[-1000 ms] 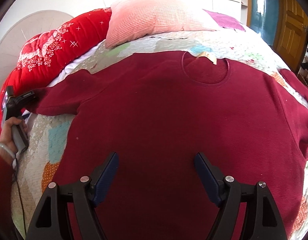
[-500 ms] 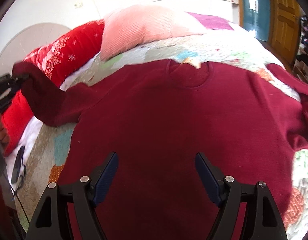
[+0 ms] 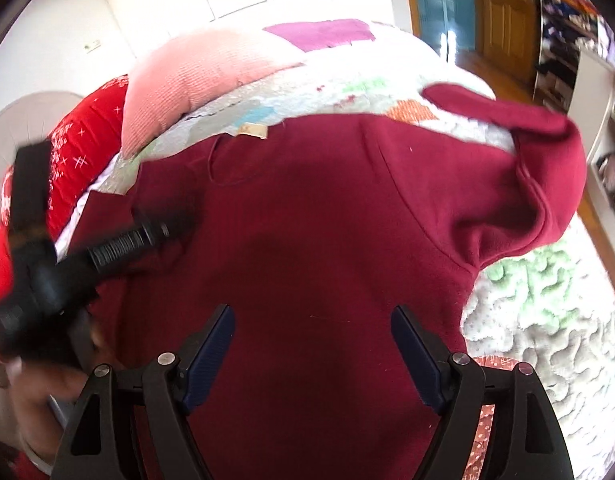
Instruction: Fold small clothes
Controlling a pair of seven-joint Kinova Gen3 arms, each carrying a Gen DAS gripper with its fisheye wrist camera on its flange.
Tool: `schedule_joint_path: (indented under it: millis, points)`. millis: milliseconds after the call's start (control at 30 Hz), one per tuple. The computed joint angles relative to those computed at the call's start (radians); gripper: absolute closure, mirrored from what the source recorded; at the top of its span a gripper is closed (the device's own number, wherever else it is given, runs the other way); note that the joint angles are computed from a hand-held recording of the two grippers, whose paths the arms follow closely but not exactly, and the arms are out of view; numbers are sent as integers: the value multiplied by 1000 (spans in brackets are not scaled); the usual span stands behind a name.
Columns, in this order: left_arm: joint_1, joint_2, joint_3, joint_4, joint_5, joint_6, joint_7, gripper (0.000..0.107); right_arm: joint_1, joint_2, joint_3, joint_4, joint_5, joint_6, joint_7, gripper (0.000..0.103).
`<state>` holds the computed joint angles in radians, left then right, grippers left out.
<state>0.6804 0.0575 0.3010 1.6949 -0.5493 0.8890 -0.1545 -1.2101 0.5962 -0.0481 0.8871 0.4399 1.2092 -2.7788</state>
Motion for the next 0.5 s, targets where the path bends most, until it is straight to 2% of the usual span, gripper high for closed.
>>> schedule_joint_path:
  millis: [67,133,200,233,333,367,433,500]
  points:
    - [29,-34,14,-11,-24,68,-13,84,8,0,-1,3,2,-17,13,24]
    - [36,-83,44,-21,-46,137,-36,70,11,11,1,-14,9,-28,31,24]
    - [32,-129,95,-14,-89,216,-16,35,20,27,1,-37,4,-65,48,22]
    - [14,-167,137,4,-123,257,15,32,30,42,-10,-62,2,-77,62,22]
    - [-6,-235,190,73,-200,346,133,31,45,117,-11,-199,-42,-46,135,21]
    - [-36,-243,214,85,-205,367,156,31,45,147,0,-245,-61,-30,165,21]
    - [-77,-276,220,132,-216,389,198,31,38,199,28,-338,-84,26,200,21]
    - [-118,-295,221,172,-211,386,226,31,5,254,99,-430,-65,100,187,21]
